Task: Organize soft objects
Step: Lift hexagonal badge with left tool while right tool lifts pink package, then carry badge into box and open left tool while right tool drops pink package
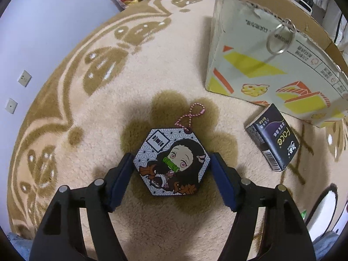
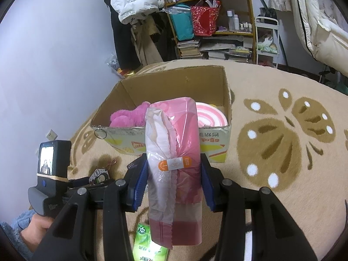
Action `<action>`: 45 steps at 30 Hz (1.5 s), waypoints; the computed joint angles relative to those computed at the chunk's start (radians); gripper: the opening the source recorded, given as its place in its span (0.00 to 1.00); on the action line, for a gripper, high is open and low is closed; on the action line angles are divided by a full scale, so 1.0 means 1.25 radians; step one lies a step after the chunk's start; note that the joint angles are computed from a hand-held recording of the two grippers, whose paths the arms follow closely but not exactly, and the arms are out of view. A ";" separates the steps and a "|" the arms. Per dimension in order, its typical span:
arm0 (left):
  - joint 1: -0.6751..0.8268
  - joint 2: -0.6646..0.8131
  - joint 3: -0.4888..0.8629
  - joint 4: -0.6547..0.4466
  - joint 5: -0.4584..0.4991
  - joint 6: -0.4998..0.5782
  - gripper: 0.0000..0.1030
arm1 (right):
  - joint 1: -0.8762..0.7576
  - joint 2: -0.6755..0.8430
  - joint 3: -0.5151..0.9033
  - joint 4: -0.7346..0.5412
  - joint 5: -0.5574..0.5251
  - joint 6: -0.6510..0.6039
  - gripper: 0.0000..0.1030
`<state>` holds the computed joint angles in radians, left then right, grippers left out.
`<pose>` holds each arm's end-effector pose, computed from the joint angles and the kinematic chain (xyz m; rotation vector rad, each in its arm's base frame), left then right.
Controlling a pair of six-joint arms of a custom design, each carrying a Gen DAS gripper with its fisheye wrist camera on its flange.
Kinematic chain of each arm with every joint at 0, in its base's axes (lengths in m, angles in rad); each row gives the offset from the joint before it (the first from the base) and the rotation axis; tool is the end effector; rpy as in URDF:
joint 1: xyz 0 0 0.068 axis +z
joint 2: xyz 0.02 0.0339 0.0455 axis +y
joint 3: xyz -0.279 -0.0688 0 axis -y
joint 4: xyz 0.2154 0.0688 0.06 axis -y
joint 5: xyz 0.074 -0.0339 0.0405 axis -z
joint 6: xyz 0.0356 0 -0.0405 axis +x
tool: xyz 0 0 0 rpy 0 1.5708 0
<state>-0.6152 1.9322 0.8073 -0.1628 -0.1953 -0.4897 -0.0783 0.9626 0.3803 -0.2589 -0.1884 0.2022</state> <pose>0.2458 -0.1652 0.1014 0.1365 2.7962 0.0241 0.1462 -0.0048 0.1929 0.2508 2.3987 0.2843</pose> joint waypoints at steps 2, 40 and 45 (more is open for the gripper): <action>-0.005 -0.013 -0.001 -0.009 -0.027 -0.010 0.69 | -0.004 -0.008 0.003 -0.004 -0.003 0.002 0.46; -0.107 -0.249 0.133 0.057 -0.272 0.131 0.69 | 0.024 0.160 0.139 0.180 0.004 -0.024 0.46; -0.086 -0.191 0.165 0.093 -0.229 0.135 0.69 | 0.042 0.230 0.160 0.230 0.025 -0.042 0.46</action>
